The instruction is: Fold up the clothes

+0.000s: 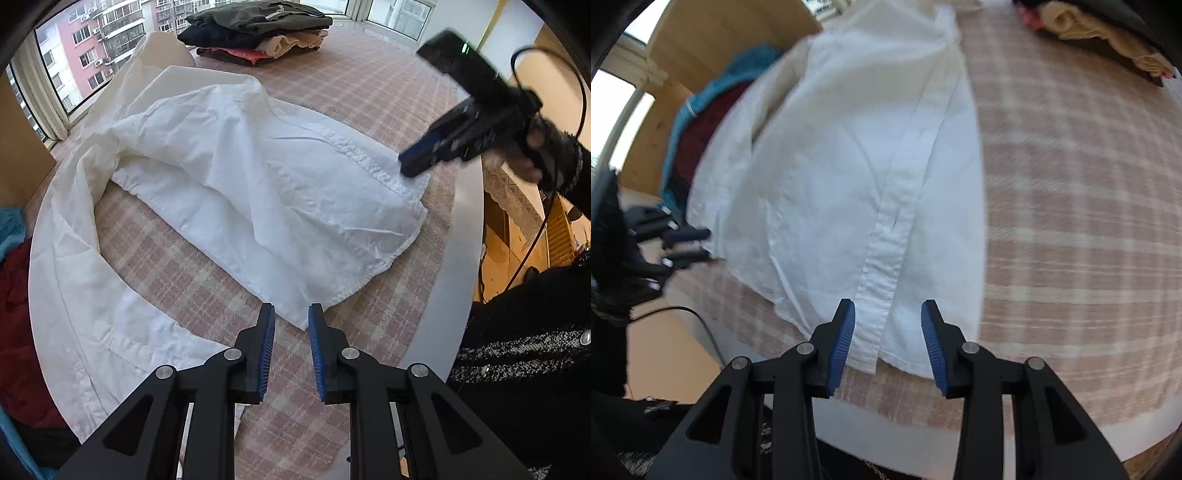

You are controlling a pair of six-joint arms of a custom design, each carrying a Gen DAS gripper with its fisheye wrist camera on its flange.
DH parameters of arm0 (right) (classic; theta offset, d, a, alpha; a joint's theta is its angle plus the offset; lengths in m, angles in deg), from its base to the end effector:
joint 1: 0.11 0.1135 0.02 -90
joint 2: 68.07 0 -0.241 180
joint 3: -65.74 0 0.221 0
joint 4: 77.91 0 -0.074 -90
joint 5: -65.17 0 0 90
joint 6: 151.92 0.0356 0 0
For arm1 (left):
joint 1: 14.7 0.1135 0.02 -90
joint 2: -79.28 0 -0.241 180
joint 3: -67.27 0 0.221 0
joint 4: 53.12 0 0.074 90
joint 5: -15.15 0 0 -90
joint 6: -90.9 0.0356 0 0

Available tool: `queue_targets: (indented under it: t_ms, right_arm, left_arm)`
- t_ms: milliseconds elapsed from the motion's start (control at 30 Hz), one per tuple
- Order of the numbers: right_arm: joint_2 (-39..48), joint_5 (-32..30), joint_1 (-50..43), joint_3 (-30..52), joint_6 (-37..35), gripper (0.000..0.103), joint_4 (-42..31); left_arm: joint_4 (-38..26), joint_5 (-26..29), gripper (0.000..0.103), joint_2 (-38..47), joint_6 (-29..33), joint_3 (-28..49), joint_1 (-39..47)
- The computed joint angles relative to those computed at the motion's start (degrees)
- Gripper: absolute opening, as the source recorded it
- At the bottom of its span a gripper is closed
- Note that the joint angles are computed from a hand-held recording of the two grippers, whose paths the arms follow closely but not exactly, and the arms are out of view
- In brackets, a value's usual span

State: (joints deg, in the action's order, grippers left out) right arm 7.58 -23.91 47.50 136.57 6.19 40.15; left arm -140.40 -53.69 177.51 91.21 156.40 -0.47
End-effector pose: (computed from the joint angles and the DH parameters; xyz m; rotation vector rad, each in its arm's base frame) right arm 0.1513 0.1649 0.2277 0.5158 2.8257 0.4879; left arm 0.2560 0.0517 0.2105 1.7523 2.2883 -0.4565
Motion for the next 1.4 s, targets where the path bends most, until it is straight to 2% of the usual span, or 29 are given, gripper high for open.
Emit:
queue_targets:
  t_ms: [133, 167, 200, 233, 367, 433, 533, 633, 733, 800, 900, 967, 1000, 1033, 1100, 1167, 1233, 1300, 1400]
  right_arm:
    - [2.87, 0.56, 1.37, -1.43, 1.19, 0.035, 5.15]
    - [2.46, 1.21, 1.87, -1.72, 1.53, 0.028, 5.75]
    - [1.51, 1.58, 2.19, -2.05, 1.92, 0.005, 6.05]
    - [0.58, 1.95, 2.52, -2.37, 2.3, 0.002, 6.34]
    - [-4.87, 4.99, 3.83, -2.12, 4.55, 0.002, 4.01]
    - [-6.63, 7.09, 3.96, 0.48, 4.62, 0.002, -0.25]
    - [-8.09, 11.59, 3.8, 9.68, 4.08, 0.002, -13.39]
    - [-9.06, 12.96, 1.56, 14.82, 3.85, 0.002, -23.78]
    - [-8.59, 11.53, 0.2, 13.04, 6.82, 0.002, -30.63]
    - [-9.53, 6.99, -2.11, 8.11, 6.02, 0.002, -29.49]
    - [-5.84, 3.43, -5.06, 7.57, 2.38, 0.004, -30.54]
    - [-6.48, 5.03, -8.26, 10.97, -1.76, 0.008, -30.27]
    - [-6.68, 6.22, -11.46, 13.55, -5.41, 0.016, -29.72]
    - [-6.21, 7.22, -15.33, 16.22, -9.82, 0.03, -28.61]
    - [-2.92, 8.21, -24.28, 21.63, -20.19, 0.052, -24.5]
    - [3.5, 7.38, -32.42, 27.16, -30.5, 0.054, -19.06]
    - [10.78, 2.68, -39.7, 32.6, -37.96, 0.054, -13.92]
    - [19.79, -1.5, -44.39, 39.72, -42.22, 0.054, -11.32]
    - [34.49, -3.86, -48.23, 53.94, -45.9, 0.054, -11.93]
  left_arm:
    - [-0.37, 0.61, 0.018, 0.24, 0.37, 0.57, 0.31]
    - [-0.29, 0.57, 0.018, 0.26, 0.57, 0.51, 0.46]
    - [-0.18, 0.52, 0.018, 0.27, 0.77, 0.42, 0.6]
    - [-0.17, 0.4, 0.018, 0.29, 1.16, 0.26, 0.82]
    - [-0.29, 0.56, 0.018, 0.14, 3.09, -0.15, 1.94]
    - [-0.63, 0.7, 0.018, 0.68, 4.15, 0.3, 2.81]
    - [-1.18, 0.74, 0.018, 1.71, 5.66, 1.29, 3.92]
    - [-1.7, 0.68, 0.018, 2.52, 7.13, 2.16, 4.58]
    - [-2.59, 1.23, 0.018, 3.12, 8.57, 3.31, 4.89]
    - [-3.16, 1.92, 0.018, 3.84, 8.78, 4.43, 4.62]
    - [-2.29, 3.34, 0.018, 5.74, 4.95, 7.46, 1.84]
    - [-1.61, 4.22, 0.022, 7.16, 1.97, 9.82, -0.19]
    - [-1.03, 4.76, 0.024, 7.89, 0.07, 11.19, -1.51]
    - [0.52, 5.37, 0.026, 8.54, -3.04, 12.65, -3.48]
    - [4.28, 5.98, 0.028, 9.74, -8.93, 14.99, -7.04]
    - [9.26, 5.61, 0.028, 11.08, -14.7, 16.92, -10.28]
    - [13.99, 4.01, 0.028, 13.4, -18.07, 19.31, -12.4]
    - [17.06, 1.87, 0.029, 16.76, -20.87, 23.02, -14.05]
    - [21.96, -3.95, 0.029, 22.42, -23.59, 27.83, -15.92]
